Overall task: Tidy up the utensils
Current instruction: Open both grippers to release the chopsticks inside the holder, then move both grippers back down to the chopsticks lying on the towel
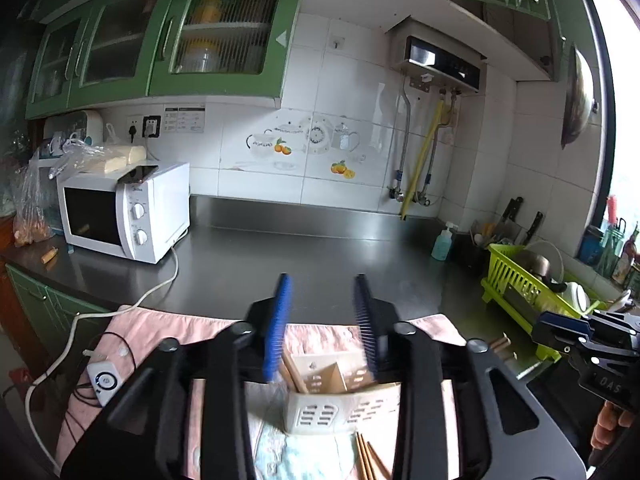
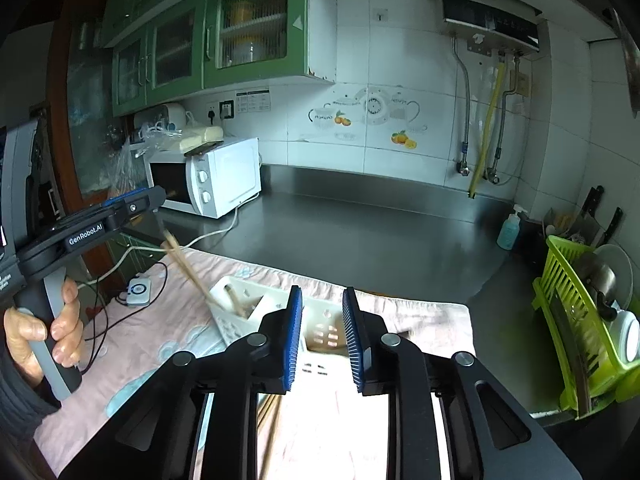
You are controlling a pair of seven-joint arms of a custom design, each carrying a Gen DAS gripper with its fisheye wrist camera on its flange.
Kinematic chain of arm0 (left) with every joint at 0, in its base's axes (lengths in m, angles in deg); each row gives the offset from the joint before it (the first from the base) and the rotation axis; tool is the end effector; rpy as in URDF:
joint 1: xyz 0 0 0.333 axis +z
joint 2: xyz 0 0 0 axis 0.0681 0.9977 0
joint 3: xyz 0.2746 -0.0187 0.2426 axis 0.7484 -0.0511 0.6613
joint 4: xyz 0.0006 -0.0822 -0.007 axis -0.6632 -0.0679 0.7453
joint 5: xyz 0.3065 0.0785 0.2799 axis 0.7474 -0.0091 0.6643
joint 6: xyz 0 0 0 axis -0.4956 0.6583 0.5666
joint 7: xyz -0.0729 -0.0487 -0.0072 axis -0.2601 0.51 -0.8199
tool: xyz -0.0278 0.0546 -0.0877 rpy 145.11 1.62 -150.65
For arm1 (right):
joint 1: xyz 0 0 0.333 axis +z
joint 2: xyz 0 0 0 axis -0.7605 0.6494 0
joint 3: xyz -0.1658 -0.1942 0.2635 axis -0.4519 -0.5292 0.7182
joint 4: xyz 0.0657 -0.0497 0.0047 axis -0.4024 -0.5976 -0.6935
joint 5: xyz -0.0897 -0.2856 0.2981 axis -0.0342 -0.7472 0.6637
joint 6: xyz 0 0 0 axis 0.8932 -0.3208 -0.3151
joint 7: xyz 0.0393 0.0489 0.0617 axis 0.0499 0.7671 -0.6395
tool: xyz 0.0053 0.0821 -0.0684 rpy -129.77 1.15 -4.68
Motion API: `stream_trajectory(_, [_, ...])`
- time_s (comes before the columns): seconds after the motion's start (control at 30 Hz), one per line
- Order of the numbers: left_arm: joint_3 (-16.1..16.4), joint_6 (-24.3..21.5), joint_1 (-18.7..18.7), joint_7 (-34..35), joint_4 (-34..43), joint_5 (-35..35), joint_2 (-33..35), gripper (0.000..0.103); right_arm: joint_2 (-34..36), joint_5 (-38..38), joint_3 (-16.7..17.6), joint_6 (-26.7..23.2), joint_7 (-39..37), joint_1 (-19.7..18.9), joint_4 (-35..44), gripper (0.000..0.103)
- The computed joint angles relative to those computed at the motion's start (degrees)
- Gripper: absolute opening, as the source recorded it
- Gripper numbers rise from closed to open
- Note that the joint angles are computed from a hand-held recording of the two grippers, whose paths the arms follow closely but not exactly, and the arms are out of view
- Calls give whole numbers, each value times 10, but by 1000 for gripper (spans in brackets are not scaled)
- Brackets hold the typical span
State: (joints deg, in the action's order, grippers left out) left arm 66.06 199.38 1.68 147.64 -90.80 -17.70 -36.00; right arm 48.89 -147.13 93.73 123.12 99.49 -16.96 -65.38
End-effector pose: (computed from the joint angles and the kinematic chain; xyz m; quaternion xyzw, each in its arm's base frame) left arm 0.6925 -0.1808 0.6717 -0.3891 0.7120 -0.5508 0.1957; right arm 0.5253 0.4079 0.6829 -0.5451 0.6689 -0.3977 0.3118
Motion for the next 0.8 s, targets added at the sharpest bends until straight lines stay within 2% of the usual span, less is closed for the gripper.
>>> stream_trajectory(0.13, [8, -7, 6, 36, -60, -32, -46, 45, -17, 5, 13, 4, 19, 9, -38, 22])
stream_trajectory(0.27, [35, -13, -4, 89, -133, -74, -96, 55, -28, 13, 28, 18, 58, 17, -85, 22])
stream_trajectory(0.4, [65, -17, -20, 127, -197, -97, -133, 56, -28, 21, 40, 20, 97, 28, -123, 22])
stream_trajectory(0.53, [88, -22, -33, 157, -256, -109, -163, 56, -24, 40, 44, 48, 134, 35, -155, 22])
stream_trajectory(0.67, [100, -20, -43, 156, -298, -96, -178, 56, -9, 52, 44, 61, 153, 45, -168, 22])
stream_trajectory(0.8, [110, -18, -52, 188, -332, -121, -193, 56, 7, 68, 39, 85, 166, 52, -179, 21])
